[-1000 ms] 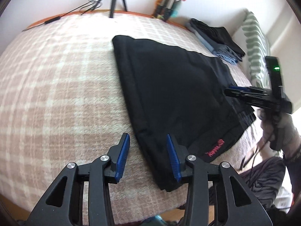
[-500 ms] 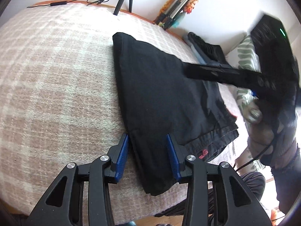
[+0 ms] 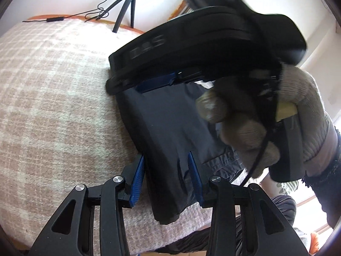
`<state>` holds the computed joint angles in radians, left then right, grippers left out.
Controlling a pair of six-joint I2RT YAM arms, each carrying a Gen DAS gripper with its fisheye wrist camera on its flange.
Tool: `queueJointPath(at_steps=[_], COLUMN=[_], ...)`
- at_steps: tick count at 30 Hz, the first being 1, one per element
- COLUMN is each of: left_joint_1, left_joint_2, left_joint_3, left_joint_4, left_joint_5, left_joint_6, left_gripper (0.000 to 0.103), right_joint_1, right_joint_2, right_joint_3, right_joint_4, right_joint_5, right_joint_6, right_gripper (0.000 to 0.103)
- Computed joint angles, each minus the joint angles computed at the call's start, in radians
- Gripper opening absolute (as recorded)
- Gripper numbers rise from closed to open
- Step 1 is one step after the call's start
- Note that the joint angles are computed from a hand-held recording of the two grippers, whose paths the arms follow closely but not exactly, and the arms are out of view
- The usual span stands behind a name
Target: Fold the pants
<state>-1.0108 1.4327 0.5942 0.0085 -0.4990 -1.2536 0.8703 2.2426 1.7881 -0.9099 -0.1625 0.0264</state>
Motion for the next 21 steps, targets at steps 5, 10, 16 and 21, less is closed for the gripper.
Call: queueJointPath(at_steps=[5,10,16,21], left_joint_1=[-0.007,-0.01,-0.053,-0.055], left_joint_2=[0.008,0.012,-0.008,-0.024], left_joint_3=[0.017,0.028,0.074,0.028], left_joint_4=[0.004,-0.004,-0.142,-0.095], left_joint_5=[-0.013,-0.02,-0.066,-0.026], left_joint_6=[0.014,0.032,0.015,-0.012], left_gripper=[0.037,0.037,0.037,0.037], right_joint_1=[0.029,0.038,0.014,-0.035], right_joint_2=[0.057,0.097,0.053,-0.037], right_joint_3=[0.075,0.109,0.034,-0.085], right_joint_4=[-0.058,-0.085,-0.02,0.067], right_joint_5=[0.066,0.117,0.077,-0.004], right_joint_6=[0.026,0.023,0.008,0.033], right_gripper=[0.048,0.027,0.003,0.001])
